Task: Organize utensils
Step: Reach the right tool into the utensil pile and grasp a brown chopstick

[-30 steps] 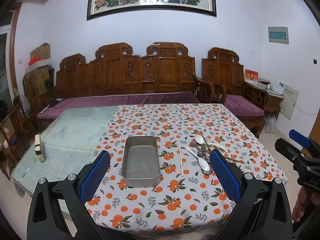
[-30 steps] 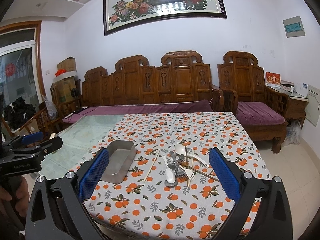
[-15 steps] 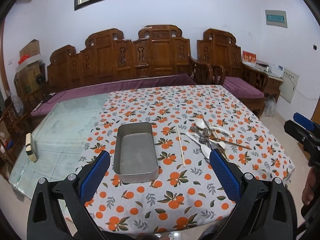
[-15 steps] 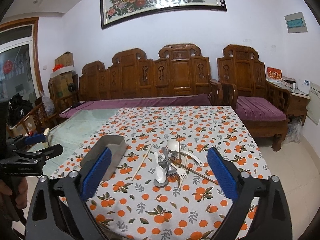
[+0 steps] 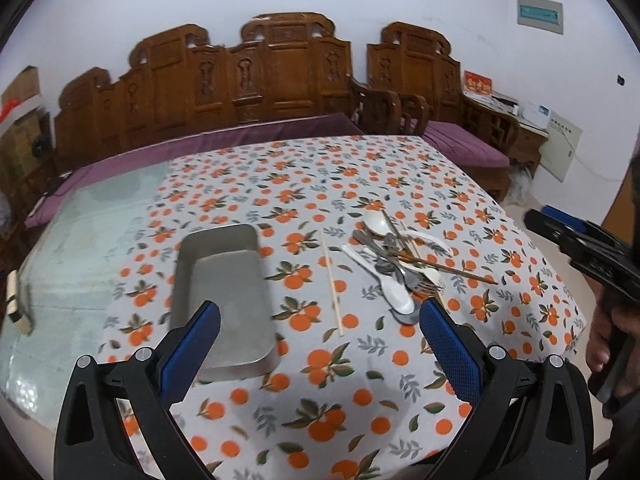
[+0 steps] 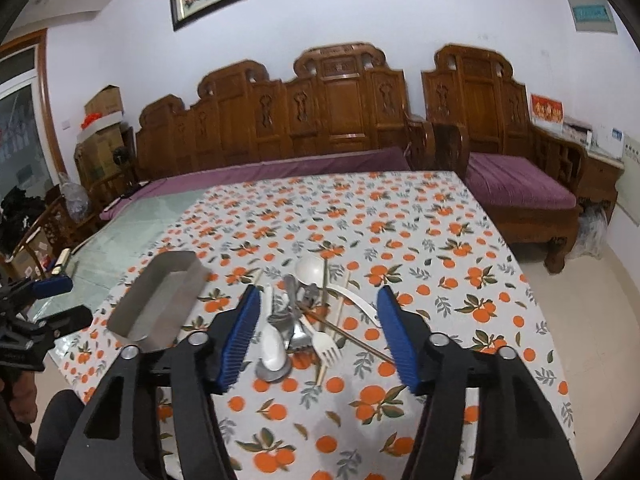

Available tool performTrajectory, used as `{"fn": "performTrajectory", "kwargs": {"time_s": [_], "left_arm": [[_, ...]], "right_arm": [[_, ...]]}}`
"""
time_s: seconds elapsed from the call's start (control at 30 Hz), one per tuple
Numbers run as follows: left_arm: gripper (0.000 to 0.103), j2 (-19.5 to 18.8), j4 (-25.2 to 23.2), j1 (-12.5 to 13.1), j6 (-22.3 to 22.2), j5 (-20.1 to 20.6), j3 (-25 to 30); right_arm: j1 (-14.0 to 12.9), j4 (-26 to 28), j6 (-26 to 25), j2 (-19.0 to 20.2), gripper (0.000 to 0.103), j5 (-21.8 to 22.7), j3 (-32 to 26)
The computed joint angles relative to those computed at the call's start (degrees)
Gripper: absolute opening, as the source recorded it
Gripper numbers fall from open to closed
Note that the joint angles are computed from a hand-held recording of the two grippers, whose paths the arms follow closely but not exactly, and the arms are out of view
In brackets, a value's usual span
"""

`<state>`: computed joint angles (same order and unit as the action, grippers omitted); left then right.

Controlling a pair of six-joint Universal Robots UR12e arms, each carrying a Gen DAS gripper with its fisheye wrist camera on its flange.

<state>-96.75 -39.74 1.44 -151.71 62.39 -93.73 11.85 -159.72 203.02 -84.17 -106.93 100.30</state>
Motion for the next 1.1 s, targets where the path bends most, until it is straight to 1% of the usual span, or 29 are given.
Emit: {"fn": "performTrajectory", "kwargs": {"time_s": [0.1, 0.13, 0.17, 0.23, 0.27, 0.33, 0.43, 0.57, 0.7, 0.87, 0.93, 1.03, 1.1], "left_arm": [[0.096, -0.9, -0.1, -0.9, 0.6, 0.0, 0.2], [0.096, -1.2, -0.4, -1.3, 1.0, 0.0, 0.4], [0.096, -1.5, -0.7, -1.5, 1.2, 0.1, 0.6], [0.096, -2.2, -1.3, -2.0, 1.6, 0.4, 0.9], [0.096, -2.4, -1.4, -2.2, 1.9, 0.7, 0.9], [0.096, -2.8, -1.8, -2.6, 2.4, 1.3, 1.0], [0.096, -3.1, -2.3, -2.9, 3.2, 2.0, 0.8], [0.093, -4.0, -4.4, -3.5, 3.8, 2.8, 1.4], [0.079, -5.2, -5.9, -4.4, 3.0, 3.9, 2.6], [0.07, -7.4, -7.7, -5.7, 2.6, 5.1, 4.9], [0.064, -8.7, -8.4, -6.4, 2.6, 6.3, 6.3], [0.06, -10.2, -9.2, -7.1, 2.1, 7.8, 7.7], [0.059, -11.1, -10.0, -7.4, 1.8, 8.3, 8.6]], "right_arm": [[-1.4, 1.7, -1.0, 1.0, 0.058, 1.8, -0.8], [-2.0, 2.2, -1.6, 1.3, 0.056, 2.8, -1.1], [-2.7, 2.2, -2.3, 1.6, 0.052, 4.1, -1.2], [-3.6, 2.8, -3.1, 2.1, 0.051, 6.5, -1.5], [-4.3, 3.7, -4.2, 2.6, 0.048, 8.5, -1.6], [-4.8, 5.5, -6.8, 3.2, 0.047, 10.2, -1.8], [-5.6, 7.6, -9.4, 4.0, 0.047, 11.2, -1.0], [-7.2, 8.1, -8.9, 4.1, 0.047, 14.0, 1.0], [-7.9, 9.7, -10.1, 4.4, 0.047, 15.0, 1.3], [-8.0, 11.9, -11.4, 5.0, 0.047, 14.3, 1.2], [-7.8, 12.8, -12.5, 5.2, 0.047, 13.6, 1.2], [-7.4, 13.8, -14.4, 5.4, 0.041, 12.3, 1.1], [-7.4, 14.1, -15.2, 5.4, 0.036, 12.7, 1.0]]}}
